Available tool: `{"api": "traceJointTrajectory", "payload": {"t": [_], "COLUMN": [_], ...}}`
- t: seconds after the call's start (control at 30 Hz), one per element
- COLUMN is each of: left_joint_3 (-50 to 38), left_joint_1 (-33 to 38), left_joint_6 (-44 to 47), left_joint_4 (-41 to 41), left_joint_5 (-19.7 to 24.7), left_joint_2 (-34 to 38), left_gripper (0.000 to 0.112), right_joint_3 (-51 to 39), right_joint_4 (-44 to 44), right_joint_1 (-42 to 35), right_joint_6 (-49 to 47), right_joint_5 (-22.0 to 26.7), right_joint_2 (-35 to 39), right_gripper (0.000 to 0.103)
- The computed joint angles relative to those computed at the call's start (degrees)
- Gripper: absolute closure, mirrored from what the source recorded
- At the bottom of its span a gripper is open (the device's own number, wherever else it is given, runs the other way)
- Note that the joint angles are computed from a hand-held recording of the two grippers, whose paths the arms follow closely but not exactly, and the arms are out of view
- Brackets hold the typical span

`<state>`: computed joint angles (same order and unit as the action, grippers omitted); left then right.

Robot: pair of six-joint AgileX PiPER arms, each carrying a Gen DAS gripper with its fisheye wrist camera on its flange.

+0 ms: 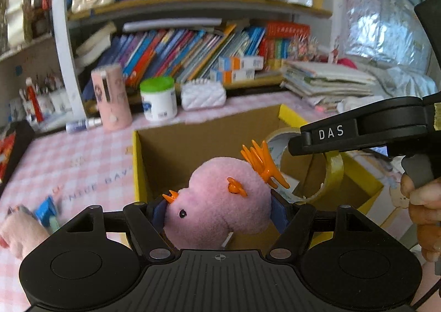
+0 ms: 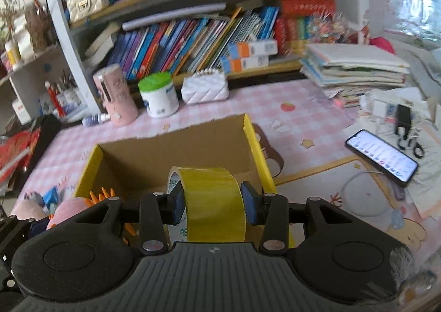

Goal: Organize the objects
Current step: 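Drop the tape roll into the yellow box with the right tool while the left tool releases the plush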

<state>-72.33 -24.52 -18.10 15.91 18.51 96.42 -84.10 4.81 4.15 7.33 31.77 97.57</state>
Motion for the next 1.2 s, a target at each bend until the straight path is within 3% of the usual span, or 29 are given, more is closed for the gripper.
{"api": "traceJointTrajectory", "payload": {"t": [0.4, 0.7, 0.93, 1.03, 1.1, 1.2], "left_joint_3": [-9.69, -12.08, -11.96, -10.94, -10.02, -8.32], "left_joint_1": [-0.39, -1.11, -1.31, -2.26, -2.81, -3.09], "left_joint_6": [4.56, 3.61, 3.10, -0.80, -3.86, -6.31], "left_joint_4": [-3.14, -1.17, -0.82, 3.97, 7.35, 9.78], "left_joint_5": [8.93, 10.02, 9.43, 9.00, 8.58, 7.31], "left_joint_2": [8.23, 10.31, 10.13, 9.34, 8.57, 7.05], "left_gripper": [0.040, 0.041, 0.038, 0.038, 0.032, 0.030], "right_joint_3": [-17.14, -30.19, -32.71, -30.91, -29.26, -25.81], "right_joint_4": [6.02, 6.29, 6.21, 7.97, 8.88, 11.19], "right_joint_1": [-0.95, 0.08, 0.10, -0.54, -0.82, -1.46], "right_joint_6": [-12.87, -18.00, -18.54, -18.88, -18.70, -19.44], "right_joint_5": [11.15, 22.20, 23.75, 22.17, 20.97, 18.69], "right_joint_2": [14.36, 22.92, 24.38, 23.26, 22.07, 19.56], "right_gripper": [0.064, 0.064, 0.063, 0.052, 0.044, 0.040]}}
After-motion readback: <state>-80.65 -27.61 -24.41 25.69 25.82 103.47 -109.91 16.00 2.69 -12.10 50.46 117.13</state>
